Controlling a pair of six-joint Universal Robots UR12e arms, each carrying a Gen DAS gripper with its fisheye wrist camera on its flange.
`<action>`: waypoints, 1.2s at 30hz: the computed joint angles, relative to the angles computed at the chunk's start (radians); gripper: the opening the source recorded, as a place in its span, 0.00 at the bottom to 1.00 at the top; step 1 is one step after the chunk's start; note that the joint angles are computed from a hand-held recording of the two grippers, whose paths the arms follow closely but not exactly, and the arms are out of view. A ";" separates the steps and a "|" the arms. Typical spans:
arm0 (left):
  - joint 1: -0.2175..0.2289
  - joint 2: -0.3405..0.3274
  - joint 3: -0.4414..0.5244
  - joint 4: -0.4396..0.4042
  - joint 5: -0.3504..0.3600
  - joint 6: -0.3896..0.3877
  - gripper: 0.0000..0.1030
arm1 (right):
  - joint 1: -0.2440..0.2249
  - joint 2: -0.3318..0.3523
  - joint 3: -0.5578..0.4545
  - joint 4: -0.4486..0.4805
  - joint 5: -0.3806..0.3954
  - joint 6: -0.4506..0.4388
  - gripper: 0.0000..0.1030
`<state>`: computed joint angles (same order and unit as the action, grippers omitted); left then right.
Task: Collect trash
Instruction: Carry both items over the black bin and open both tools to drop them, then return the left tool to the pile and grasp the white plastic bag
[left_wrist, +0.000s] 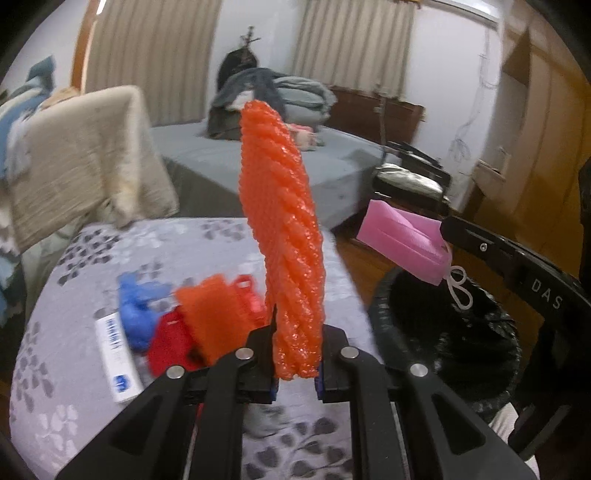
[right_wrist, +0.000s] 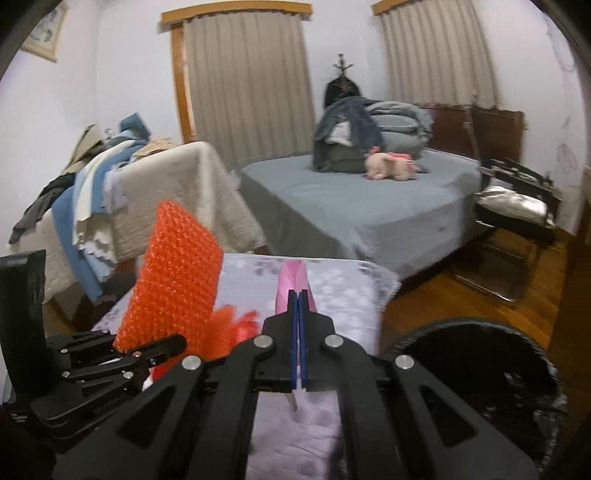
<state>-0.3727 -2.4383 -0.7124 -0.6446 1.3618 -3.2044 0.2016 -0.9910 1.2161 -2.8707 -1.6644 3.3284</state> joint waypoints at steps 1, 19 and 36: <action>-0.007 -0.007 0.011 0.000 -0.010 0.011 0.14 | -0.006 -0.015 0.024 -0.007 -0.020 0.008 0.00; -0.097 -0.203 0.356 -0.184 -0.206 0.127 0.14 | -0.082 -0.168 0.298 -0.009 -0.234 0.129 0.00; -0.096 -0.172 0.284 -0.171 -0.196 0.138 0.82 | -0.091 -0.185 0.353 -0.001 -0.310 0.196 0.85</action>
<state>-0.4683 -2.6107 -0.4280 -0.8156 1.1654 -3.0660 0.1101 -1.1760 1.5689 -2.8719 -1.9741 3.5242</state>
